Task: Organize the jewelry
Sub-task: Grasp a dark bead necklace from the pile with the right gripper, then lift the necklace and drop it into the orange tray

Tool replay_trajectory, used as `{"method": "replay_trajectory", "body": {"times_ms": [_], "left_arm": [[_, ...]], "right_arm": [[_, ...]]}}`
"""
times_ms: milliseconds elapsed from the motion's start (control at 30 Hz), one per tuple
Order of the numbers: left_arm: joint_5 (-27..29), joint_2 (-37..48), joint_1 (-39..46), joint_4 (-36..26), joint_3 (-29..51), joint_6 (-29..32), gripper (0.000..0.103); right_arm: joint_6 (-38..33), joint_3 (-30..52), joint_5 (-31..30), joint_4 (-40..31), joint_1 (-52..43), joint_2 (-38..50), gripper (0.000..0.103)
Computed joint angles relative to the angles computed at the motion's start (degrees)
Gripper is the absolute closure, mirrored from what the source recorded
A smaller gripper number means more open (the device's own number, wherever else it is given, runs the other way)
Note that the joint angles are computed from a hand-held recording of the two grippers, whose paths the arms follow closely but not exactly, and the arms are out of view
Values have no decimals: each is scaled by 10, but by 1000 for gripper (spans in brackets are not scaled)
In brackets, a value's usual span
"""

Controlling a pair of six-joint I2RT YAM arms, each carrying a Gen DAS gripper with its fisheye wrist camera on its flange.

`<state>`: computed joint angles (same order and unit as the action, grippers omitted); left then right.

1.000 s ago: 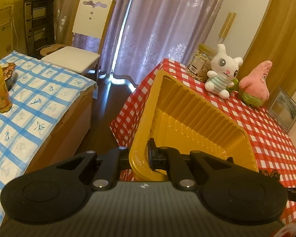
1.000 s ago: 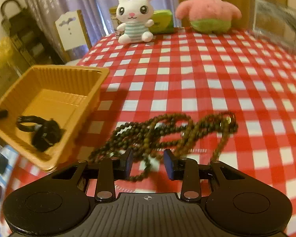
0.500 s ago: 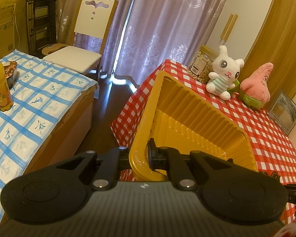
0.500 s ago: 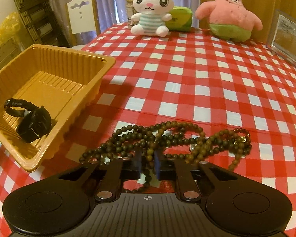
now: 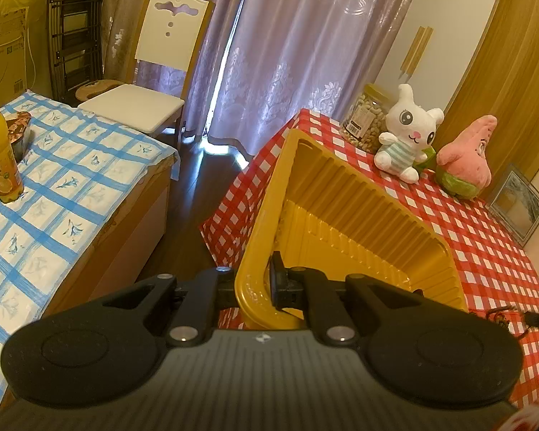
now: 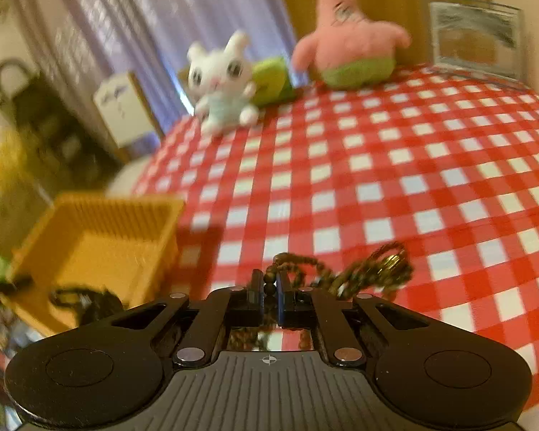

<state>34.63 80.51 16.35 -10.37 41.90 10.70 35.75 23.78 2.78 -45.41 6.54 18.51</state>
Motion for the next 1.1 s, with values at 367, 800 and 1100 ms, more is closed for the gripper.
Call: {"method": "replay_trajectory", "body": {"times_ms": [367, 800, 1100], "left_arm": [[2, -3, -4, 3, -2, -3, 95], [3, -1, -9, 0, 4, -1, 95], [5, -2, -10, -4, 6, 3, 95]], "right_arm": [[-5, 120, -33, -66, -65, -30, 96], [82, 235, 222, -47, 224, 43, 97], [36, 246, 166, 119, 249, 143, 97]]}}
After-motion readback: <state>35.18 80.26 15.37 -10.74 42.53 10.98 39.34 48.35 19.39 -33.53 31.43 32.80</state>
